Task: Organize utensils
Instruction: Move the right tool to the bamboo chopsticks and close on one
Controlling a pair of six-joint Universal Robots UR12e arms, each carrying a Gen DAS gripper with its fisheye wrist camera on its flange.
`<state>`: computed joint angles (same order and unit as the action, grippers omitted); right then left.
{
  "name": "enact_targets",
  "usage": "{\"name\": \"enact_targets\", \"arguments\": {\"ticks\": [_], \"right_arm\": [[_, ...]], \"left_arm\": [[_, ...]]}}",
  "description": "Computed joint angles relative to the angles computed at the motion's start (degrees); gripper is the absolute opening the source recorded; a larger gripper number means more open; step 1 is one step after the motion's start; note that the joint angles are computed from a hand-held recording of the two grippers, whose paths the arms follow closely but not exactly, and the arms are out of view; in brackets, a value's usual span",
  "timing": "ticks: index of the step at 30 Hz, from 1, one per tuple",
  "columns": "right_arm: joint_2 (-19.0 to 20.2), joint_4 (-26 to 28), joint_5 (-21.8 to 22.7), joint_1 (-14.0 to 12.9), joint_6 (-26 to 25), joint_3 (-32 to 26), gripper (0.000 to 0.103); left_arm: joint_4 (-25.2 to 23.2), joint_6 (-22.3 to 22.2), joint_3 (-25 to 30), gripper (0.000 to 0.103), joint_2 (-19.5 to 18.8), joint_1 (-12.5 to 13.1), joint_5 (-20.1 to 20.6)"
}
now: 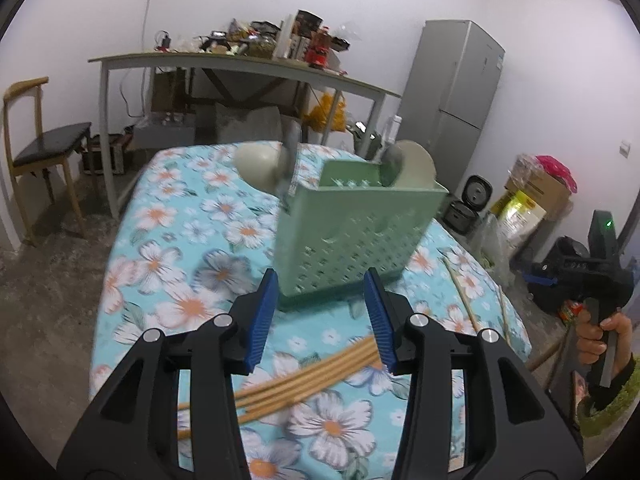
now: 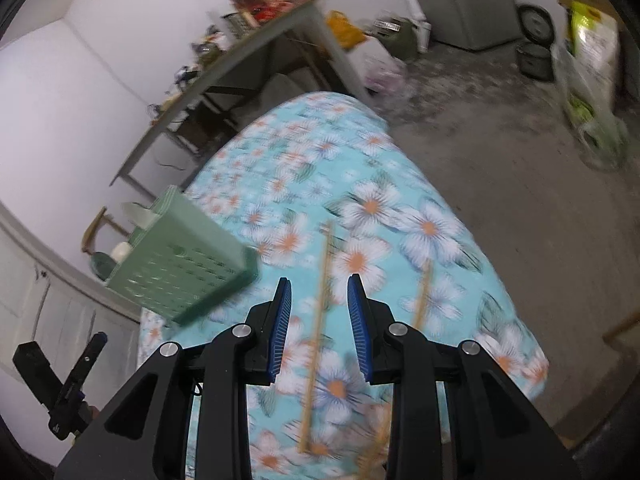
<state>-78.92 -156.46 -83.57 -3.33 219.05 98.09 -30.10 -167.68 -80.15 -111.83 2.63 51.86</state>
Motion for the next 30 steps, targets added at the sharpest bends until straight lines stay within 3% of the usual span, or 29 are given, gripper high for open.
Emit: {"name": "enact_targets", "arguments": {"ticks": [7,13,21,24,30], "right_arm": [[0.57,3.03,-1.22,-0.60,1.98,1.36,0.028],[2.54,5.86,-4.79,-0.46,0.29,-0.24,0.019],[4.02,5.84,-5.67,-0.72,-0.38,-1.06,0.015],[4.18,5.54,-5.69,-0.81,-0.29,-0.99,0.009],[4.04,3.45,-3.47,-1.55,0.61,0.00,0.006]], "left_arm": [[-3.19,3.58,-0.34,0.042,0.30,-1.43,-0.98],[-5.14,6.19,-0.42,0.042,0.39,-2.74,-1.26],[-10.55,11.08,3.36,0.042,-1.47,-5.99,-2.20],[-14.46,13.19,6.47,0.042,-3.20,-7.89,-2.05],[-28.85,16.67,16.50,0.041,-8.78,-11.76,-1.85]]}}
